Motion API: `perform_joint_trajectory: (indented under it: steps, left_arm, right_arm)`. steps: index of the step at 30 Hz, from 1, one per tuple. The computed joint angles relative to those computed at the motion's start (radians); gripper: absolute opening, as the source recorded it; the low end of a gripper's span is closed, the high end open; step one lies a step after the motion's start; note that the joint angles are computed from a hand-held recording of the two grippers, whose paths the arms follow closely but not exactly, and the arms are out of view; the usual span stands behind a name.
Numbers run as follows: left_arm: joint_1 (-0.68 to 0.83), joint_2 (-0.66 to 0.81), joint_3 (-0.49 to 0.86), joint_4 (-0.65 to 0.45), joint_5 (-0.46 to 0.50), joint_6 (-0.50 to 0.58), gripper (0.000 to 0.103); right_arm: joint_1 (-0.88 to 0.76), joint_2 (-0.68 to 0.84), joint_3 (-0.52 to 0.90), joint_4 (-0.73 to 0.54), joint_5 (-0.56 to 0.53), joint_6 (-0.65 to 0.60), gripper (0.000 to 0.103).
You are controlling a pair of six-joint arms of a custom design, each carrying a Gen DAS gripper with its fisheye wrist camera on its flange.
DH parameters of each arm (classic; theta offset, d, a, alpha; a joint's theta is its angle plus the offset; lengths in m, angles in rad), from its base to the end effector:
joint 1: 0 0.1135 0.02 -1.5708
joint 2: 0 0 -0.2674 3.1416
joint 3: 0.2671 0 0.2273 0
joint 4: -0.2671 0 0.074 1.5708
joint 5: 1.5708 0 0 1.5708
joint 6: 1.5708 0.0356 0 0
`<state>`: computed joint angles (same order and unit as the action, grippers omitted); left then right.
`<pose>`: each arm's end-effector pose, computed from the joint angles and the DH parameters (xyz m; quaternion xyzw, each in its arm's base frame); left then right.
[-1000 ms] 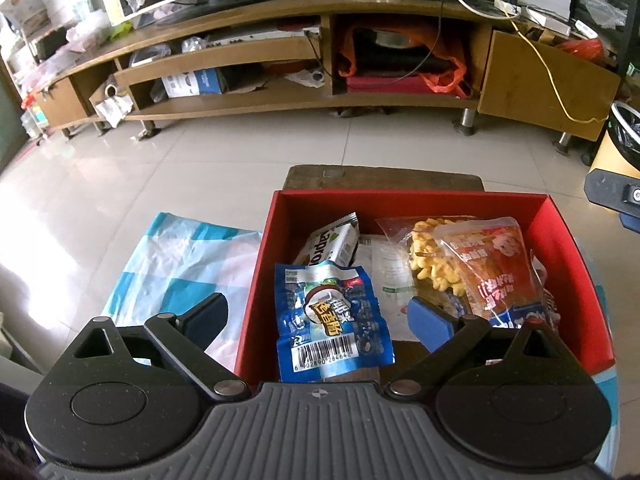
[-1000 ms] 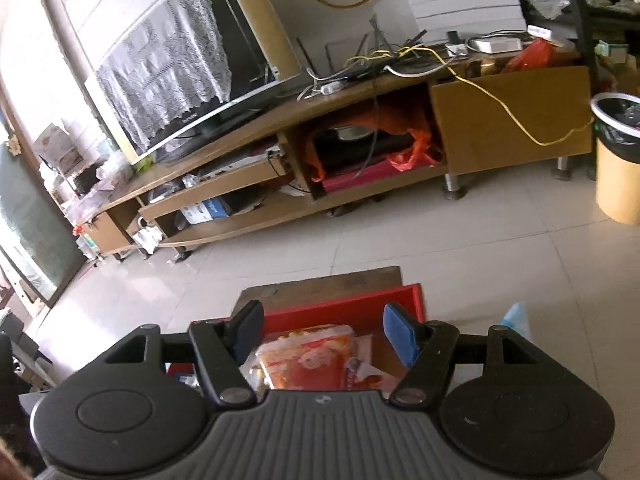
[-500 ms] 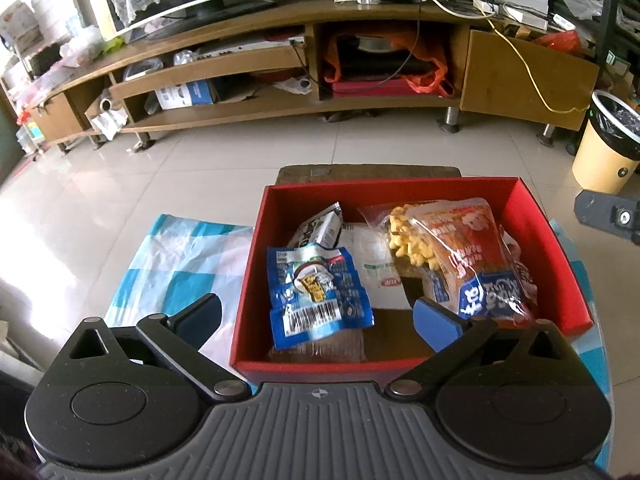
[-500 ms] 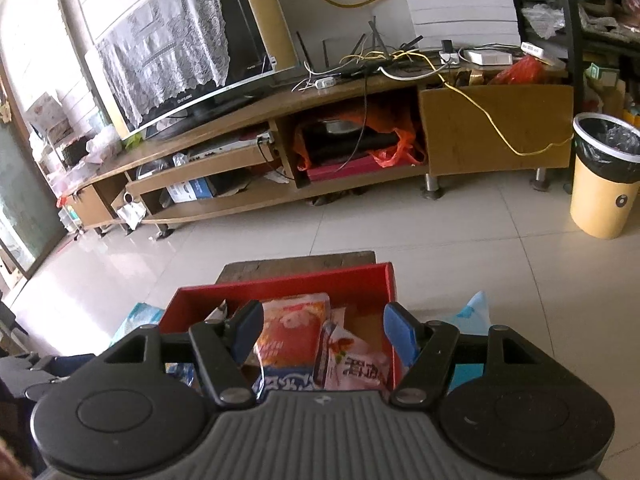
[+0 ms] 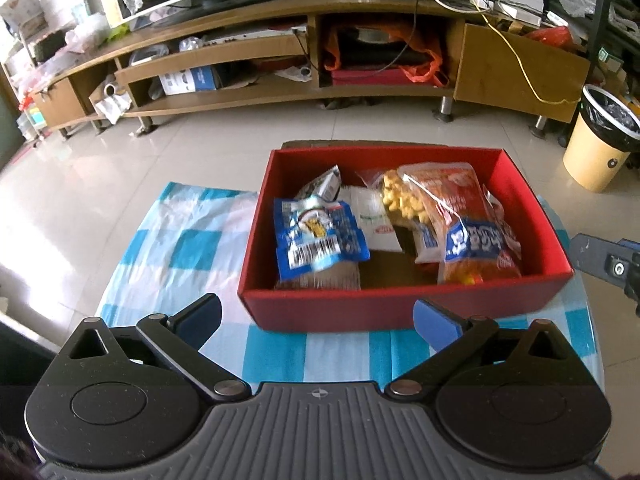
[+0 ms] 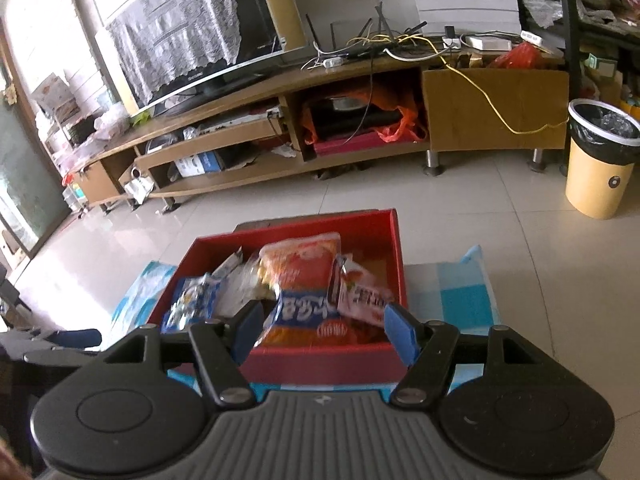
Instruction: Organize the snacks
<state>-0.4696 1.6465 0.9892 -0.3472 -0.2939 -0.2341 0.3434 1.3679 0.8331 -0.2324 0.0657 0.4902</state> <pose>0.2797 -0.1304 0.2025 0.0710 0.9481 0.0367 0.3079 0.2495 0.0867 0.2393 0.0803 0.9164 0.1306 0.3696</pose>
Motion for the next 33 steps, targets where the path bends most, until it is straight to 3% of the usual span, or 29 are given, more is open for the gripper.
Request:
perform_joint_trajectory:
  steps: [17, 33]
  left_arm:
    - [-0.111, -0.195, -0.19, -0.061, -0.047, -0.072, 0.103]
    - [-0.243, -0.383, -0.346, -0.144, -0.095, -0.166, 0.103]
  right_arm:
    - [0.227, -0.235, -0.127, -0.199, 0.144, 0.128, 0.064]
    - [0.446, -0.301, -0.186, -0.319, 0.241, 0.31, 0.064]
